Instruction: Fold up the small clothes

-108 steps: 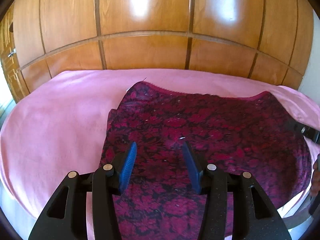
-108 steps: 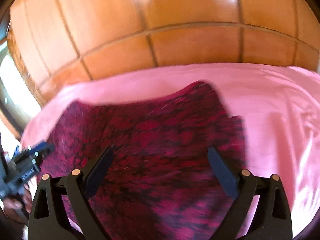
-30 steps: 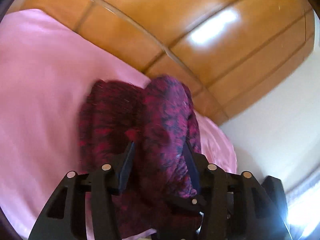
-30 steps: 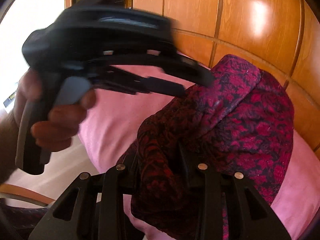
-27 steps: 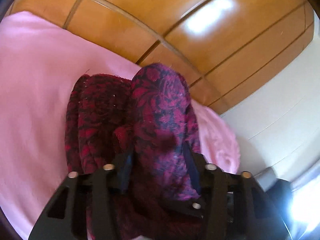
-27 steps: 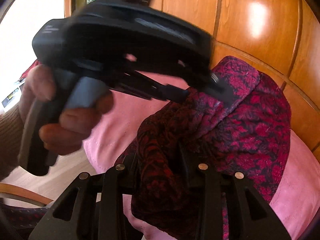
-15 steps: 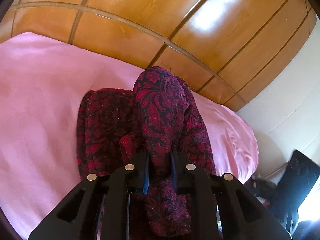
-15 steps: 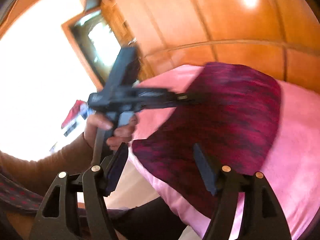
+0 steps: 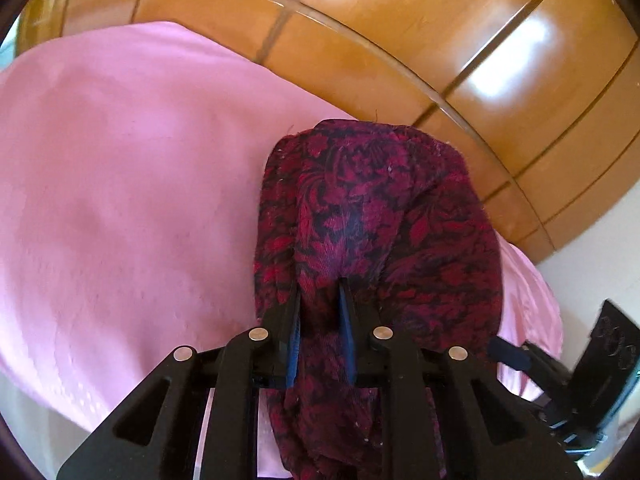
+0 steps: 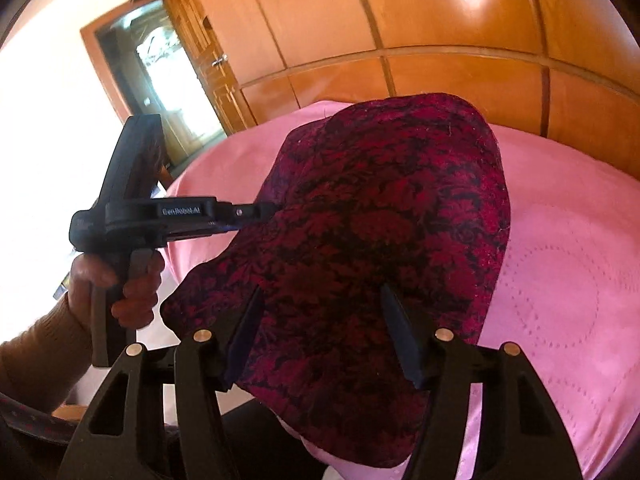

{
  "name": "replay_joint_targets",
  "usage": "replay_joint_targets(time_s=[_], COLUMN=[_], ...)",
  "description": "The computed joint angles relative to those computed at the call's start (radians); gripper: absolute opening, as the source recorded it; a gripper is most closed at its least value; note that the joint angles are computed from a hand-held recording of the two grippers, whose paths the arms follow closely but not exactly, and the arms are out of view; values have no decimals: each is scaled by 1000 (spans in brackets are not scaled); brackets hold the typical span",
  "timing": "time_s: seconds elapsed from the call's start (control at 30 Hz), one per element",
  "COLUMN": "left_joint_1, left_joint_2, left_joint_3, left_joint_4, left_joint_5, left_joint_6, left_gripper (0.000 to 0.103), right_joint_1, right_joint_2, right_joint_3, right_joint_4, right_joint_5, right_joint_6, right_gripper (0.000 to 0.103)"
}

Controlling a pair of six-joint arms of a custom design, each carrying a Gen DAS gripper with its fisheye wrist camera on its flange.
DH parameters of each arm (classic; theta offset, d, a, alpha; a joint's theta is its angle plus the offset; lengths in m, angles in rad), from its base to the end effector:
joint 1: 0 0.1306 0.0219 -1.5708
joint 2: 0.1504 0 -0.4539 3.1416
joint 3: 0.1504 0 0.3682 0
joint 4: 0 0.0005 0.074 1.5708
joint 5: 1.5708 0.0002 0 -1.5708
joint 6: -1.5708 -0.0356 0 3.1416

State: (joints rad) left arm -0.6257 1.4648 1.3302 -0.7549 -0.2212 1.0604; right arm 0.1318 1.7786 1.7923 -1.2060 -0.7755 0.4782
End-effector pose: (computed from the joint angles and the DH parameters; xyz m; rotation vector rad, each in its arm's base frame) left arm 0.3895 -0.2724 0.4501 -0.6322 2.4088 -0.4748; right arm 0.5775 0.1012 0.4683 -0.9351 2.3205 0.9211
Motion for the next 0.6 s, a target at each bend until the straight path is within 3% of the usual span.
replay_joint_targets(time_s=[0.13, 0.27, 0.37, 0.43, 0.5, 0.6], left_joint_1=[-34, -48, -58, -58, -65, -77], left_joint_2=[27, 40, 49, 51, 60, 73], left_joint_3=[68, 96, 109, 109, 119, 133], left_joint_4=[-80, -124, -147, -152, -169, -199], left_joint_5=[-78, -119, -148, -158, -176, -205], left_joint_6=[-30, -49, -62, -70, -76, -77], left_gripper=[17, 17, 17, 17, 17, 17], right_joint_1=[-8, 11, 37, 53, 82, 118], right_joint_2=[73, 96, 173, 234, 300, 418], right_joint_3=[154, 218, 344, 453, 566, 754], right_joint_4=[-155, -90, -62, -118, -156, -283], right_joint_5=[-45, -50, 11, 30, 98, 186], right_joint_6=[18, -141, -259, -279, -288, -269], right_gripper=[64, 66, 66, 65, 65, 65])
